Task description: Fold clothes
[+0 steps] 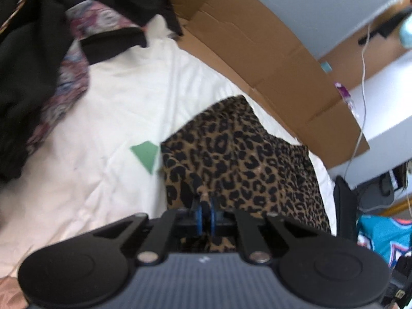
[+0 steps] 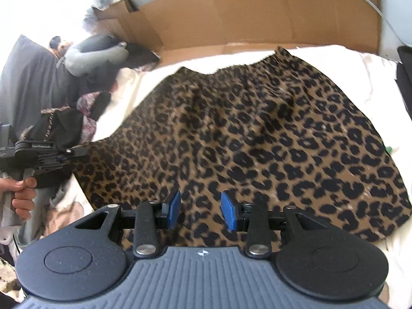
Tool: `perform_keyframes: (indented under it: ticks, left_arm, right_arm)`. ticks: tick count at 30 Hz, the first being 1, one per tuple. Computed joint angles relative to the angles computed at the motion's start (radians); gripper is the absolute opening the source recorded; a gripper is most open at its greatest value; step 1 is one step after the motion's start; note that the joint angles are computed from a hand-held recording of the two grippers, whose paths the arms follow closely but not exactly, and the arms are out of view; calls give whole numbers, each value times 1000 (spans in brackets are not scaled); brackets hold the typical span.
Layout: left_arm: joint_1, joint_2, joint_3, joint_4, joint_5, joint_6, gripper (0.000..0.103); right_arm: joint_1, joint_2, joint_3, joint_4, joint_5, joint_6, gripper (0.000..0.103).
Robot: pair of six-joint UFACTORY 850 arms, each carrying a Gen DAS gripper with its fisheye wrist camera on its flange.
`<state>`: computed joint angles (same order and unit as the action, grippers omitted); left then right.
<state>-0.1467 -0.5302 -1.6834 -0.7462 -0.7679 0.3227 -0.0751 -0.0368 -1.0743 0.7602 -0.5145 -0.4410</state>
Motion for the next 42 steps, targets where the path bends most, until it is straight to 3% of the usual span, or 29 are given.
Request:
perform_keyframes:
  ticks: [10, 20, 30, 37, 42]
  left_arm:
    - [-97, -103, -255, 274, -137, -174, 6]
    - [-182, -226, -520, 402, -299, -239, 6]
    - [-227, -268, -653, 437, -397, -275, 6]
    - [-234, -310, -731, 394, -437, -322, 6]
    - [-235, -326, -758, 338, -448, -316, 6]
  right_arm:
    - [25, 0, 1, 206, 33, -147, 42]
    - [40, 8, -5, 289, 81, -286, 46]
    - [86, -50, -61, 478, 6, -545, 46]
    - [98, -10, -16, 597, 62, -615, 46]
    - [80, 21, 24, 754, 75, -762, 46]
